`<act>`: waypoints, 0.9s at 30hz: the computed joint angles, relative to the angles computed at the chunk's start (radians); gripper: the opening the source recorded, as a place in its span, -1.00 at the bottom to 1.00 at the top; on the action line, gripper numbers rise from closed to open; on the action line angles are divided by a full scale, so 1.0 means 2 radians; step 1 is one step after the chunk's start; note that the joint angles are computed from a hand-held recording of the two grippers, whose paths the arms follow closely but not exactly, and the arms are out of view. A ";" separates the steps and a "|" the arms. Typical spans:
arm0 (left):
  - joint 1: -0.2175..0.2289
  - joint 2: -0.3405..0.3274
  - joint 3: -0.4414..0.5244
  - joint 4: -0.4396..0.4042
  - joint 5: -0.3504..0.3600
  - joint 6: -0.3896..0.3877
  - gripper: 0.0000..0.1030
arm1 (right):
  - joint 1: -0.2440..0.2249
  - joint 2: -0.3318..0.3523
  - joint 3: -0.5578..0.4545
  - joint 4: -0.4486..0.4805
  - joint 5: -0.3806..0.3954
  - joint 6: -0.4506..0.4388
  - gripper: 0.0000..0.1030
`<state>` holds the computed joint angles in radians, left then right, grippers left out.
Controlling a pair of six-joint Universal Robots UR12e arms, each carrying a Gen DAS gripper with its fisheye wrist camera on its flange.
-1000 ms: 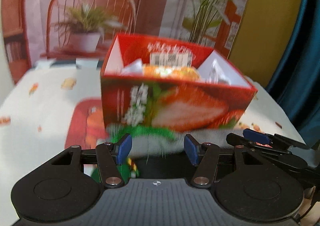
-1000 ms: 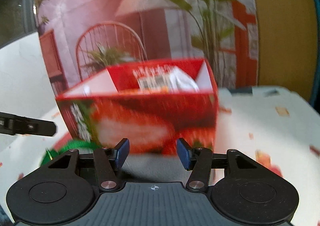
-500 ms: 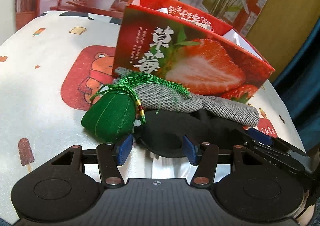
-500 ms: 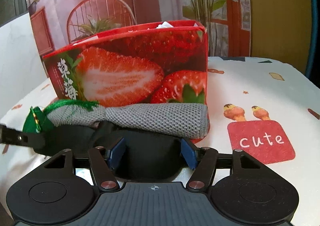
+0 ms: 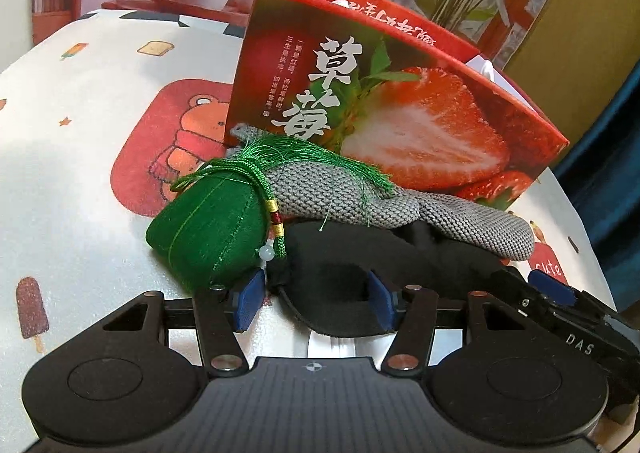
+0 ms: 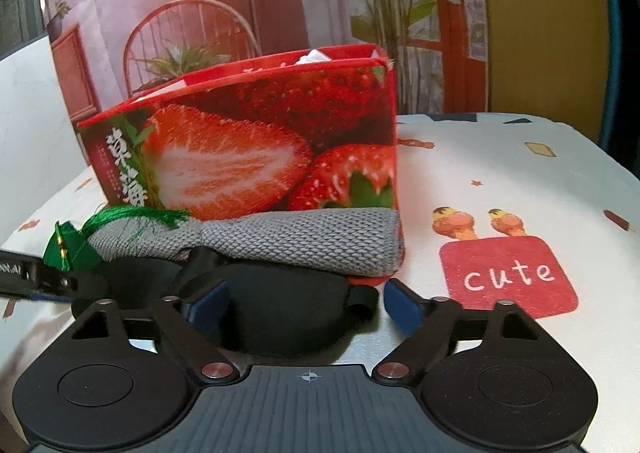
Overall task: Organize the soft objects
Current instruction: 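Move both tools to the black eye mask and close on it, then lift the black eye mask with both tools over the red box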
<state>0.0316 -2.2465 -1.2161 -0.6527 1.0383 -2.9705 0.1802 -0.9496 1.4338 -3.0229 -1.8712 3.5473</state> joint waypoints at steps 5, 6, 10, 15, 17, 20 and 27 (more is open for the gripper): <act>0.001 0.000 -0.004 0.008 -0.004 0.000 0.15 | -0.005 -0.002 0.003 0.012 0.011 0.032 0.66; 0.001 0.001 -0.005 0.010 -0.004 0.001 0.15 | -0.006 -0.001 0.003 0.009 0.013 0.030 0.67; 0.002 0.003 -0.010 0.010 -0.012 0.002 0.10 | -0.010 0.002 0.004 -0.006 0.045 0.027 0.69; 0.003 0.004 -0.011 0.005 -0.021 0.011 0.09 | -0.012 0.004 0.002 -0.017 0.073 0.029 0.72; 0.003 0.004 -0.011 0.003 -0.021 0.011 0.08 | -0.012 0.004 0.003 -0.021 0.079 0.031 0.72; 0.003 0.005 -0.010 0.001 -0.021 0.013 -0.01 | -0.013 0.004 0.004 -0.028 0.089 0.038 0.63; 0.004 0.005 -0.010 -0.002 -0.023 0.014 -0.04 | -0.016 0.004 0.006 -0.035 0.115 0.037 0.12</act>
<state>0.0393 -2.2366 -1.2363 -0.6568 0.9913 -2.9421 0.1480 -0.9426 1.4461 -3.0922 -1.6406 3.6210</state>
